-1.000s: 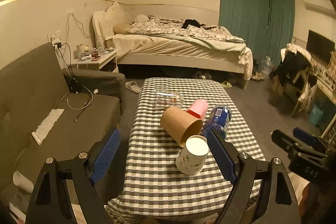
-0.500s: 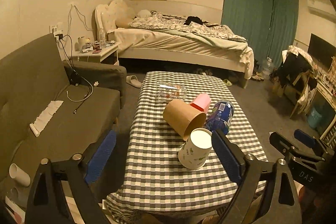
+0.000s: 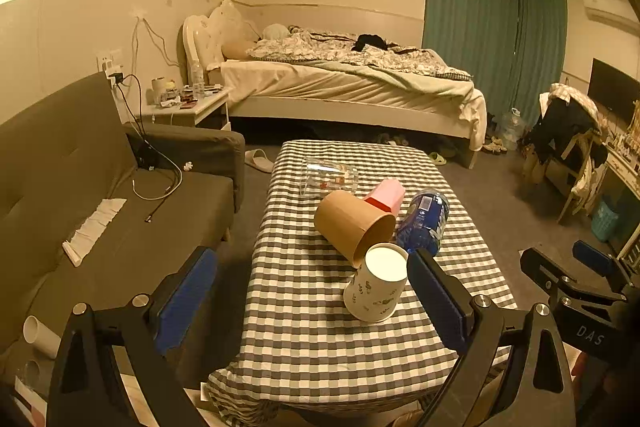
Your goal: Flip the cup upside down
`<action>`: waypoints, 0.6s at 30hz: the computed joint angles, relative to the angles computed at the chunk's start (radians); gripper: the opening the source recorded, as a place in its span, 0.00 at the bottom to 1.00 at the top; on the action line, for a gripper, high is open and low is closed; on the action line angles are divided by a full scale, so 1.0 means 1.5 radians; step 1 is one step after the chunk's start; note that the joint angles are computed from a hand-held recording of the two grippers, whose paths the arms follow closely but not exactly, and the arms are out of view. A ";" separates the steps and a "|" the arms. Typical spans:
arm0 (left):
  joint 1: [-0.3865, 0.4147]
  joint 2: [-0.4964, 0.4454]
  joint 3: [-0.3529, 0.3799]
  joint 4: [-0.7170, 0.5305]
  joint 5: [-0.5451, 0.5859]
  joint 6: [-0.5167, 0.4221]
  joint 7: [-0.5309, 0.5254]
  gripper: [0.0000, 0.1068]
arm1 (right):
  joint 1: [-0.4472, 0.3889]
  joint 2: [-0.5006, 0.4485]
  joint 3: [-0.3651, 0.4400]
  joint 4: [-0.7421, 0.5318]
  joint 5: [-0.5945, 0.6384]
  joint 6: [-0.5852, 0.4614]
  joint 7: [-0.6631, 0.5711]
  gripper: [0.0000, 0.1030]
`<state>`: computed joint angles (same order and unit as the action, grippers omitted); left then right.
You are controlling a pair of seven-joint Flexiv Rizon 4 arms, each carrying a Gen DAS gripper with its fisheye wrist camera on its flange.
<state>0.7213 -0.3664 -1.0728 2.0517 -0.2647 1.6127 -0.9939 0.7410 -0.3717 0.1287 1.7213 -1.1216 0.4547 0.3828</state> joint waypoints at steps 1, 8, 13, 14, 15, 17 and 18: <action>0.004 -0.001 -0.004 0.001 0.000 0.002 0.001 0.93 | 0.001 0.001 0.000 0.001 0.000 -0.002 0.001 1.00; 0.005 -0.002 -0.002 0.001 0.015 0.007 -0.006 0.93 | 0.003 -0.002 0.002 -0.002 0.005 -0.008 -0.004 1.00; 0.005 0.000 -0.001 0.002 0.016 0.004 -0.008 0.93 | 0.003 -0.002 0.002 -0.002 0.009 -0.008 -0.009 1.00; 0.006 0.001 -0.002 0.002 0.016 0.003 -0.007 0.93 | 0.003 -0.001 0.002 -0.001 0.009 -0.009 -0.009 1.00; 0.005 0.001 -0.001 0.002 0.015 0.004 -0.007 0.93 | 0.002 -0.002 0.002 -0.002 0.009 -0.008 -0.009 1.00; 0.004 0.002 0.002 0.002 0.015 0.003 -0.006 0.93 | 0.003 -0.003 0.001 -0.003 0.009 -0.009 -0.010 1.00; 0.004 0.002 0.001 0.002 0.014 0.002 -0.004 0.93 | 0.003 -0.002 0.001 -0.002 0.009 -0.010 -0.010 1.00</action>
<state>0.7277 -0.3627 -1.0708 2.0547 -0.2439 1.6158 -1.0000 0.7456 -0.3753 0.1306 1.7183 -1.1076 0.4401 0.3681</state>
